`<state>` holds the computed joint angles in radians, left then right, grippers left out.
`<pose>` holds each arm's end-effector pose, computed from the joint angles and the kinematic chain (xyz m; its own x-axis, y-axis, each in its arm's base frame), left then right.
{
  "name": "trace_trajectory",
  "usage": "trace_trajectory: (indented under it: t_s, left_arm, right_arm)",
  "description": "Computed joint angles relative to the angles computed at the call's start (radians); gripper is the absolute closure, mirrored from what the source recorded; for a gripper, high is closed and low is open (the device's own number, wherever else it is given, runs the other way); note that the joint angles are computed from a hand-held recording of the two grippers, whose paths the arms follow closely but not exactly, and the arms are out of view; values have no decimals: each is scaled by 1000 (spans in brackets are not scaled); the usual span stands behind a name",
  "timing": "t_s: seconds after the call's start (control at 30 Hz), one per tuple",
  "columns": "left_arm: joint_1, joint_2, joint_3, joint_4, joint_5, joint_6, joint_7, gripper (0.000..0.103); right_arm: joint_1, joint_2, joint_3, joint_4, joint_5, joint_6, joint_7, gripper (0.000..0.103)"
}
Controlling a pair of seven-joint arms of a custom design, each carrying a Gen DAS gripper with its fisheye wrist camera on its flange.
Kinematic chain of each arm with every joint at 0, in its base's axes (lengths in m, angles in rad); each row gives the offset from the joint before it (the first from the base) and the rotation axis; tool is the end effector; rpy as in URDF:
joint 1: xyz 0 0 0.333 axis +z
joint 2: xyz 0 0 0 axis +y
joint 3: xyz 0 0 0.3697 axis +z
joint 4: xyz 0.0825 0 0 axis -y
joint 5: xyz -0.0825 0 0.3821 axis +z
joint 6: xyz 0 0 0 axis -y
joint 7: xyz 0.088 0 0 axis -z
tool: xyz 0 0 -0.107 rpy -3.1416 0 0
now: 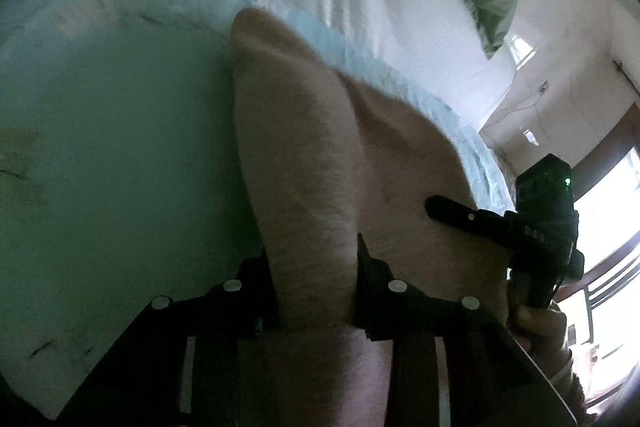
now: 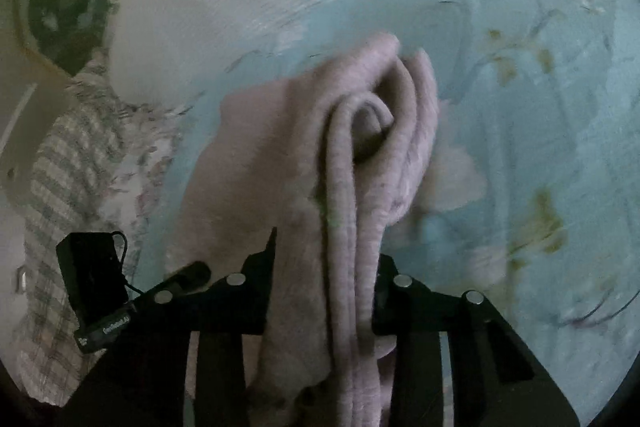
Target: Fold small clothes
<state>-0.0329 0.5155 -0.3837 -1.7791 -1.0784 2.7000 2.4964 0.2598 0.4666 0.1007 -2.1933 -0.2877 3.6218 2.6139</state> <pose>0.6705 -0.2222 0.3621 -0.4365 -0.7294 0.5267 -0.8307 0.1019 -0.5474 0.5735 0.2475 0.3371 -0.0879 -0.7464 -0.6596 -0.7067 0.5134 -0.4868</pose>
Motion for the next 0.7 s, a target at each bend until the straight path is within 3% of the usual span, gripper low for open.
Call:
trace_trajectory:
  t_s: [0.13, 0.37, 0.43, 0.53, 0.7]
  left_arm:
    - [58, -128, -6, -135, -127, 28, 104, 71]
    - [87, -309, 99, -309, -294, 28, 258, 71]
    - [84, -329, 138, -336, -306, 16, 271, 71]
    - [76, -326, 186, -356, -295, 1, 243, 70]
    - [75, -278, 210, -363, -257, 4, 204, 63]
  right_arm:
    - [34, 51, 36, 85, -14, 10, -2, 69]
    - [32, 181, 130, 297, -129, -47, 37, 69]
    - [29, 219, 155, 352, -156, -84, 44, 69]
    - [64, 242, 139, 386, -137, -125, 38, 69]
    - [58, 244, 141, 356, -112, -128, 43, 63]
